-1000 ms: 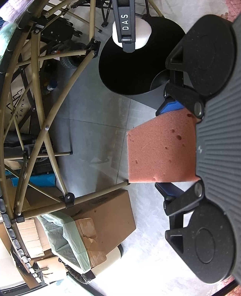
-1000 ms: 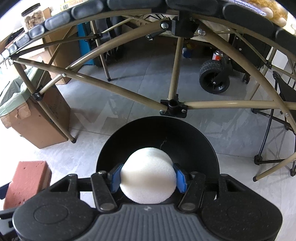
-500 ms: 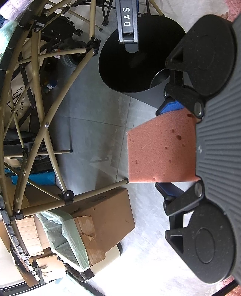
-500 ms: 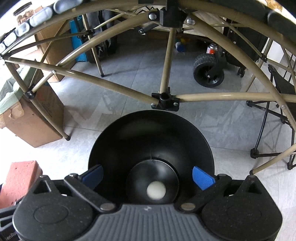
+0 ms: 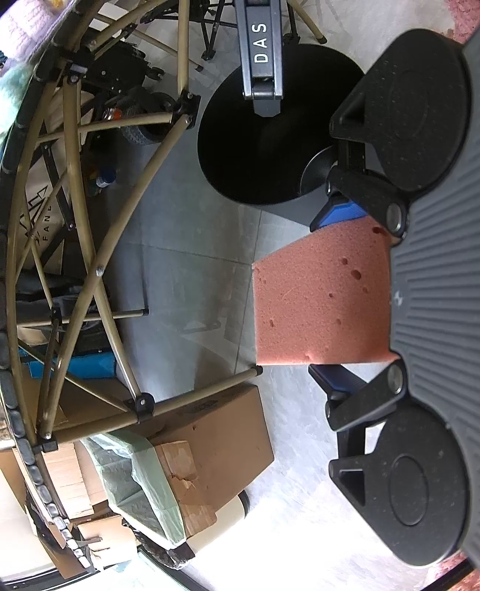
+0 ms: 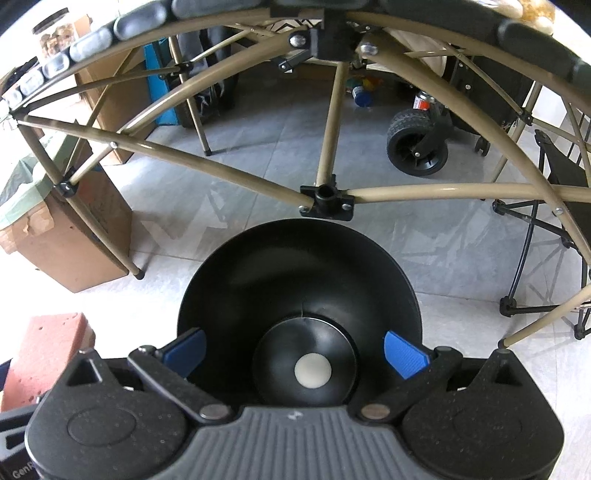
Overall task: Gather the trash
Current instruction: 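Move the left tool holding the pink sponge over the black bin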
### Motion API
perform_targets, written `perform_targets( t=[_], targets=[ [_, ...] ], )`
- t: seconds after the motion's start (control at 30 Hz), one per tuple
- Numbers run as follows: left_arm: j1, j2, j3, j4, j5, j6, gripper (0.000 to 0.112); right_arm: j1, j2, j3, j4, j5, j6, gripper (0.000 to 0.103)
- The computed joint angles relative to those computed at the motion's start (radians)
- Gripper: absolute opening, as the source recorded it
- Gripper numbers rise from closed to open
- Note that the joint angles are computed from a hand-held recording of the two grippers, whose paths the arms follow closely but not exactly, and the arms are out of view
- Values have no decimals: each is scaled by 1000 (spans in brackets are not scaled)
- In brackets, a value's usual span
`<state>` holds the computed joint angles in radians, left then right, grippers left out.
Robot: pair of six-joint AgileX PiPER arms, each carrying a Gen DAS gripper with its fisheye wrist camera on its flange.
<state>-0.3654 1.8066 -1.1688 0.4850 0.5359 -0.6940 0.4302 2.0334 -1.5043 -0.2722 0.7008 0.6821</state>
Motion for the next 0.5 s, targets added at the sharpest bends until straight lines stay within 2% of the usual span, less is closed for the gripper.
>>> perform_targets(
  t=[0.5],
  targets=[
    [-100,22,-61,18,30,-38,76,-73,-164,216,-47,-88,63,103]
  ],
)
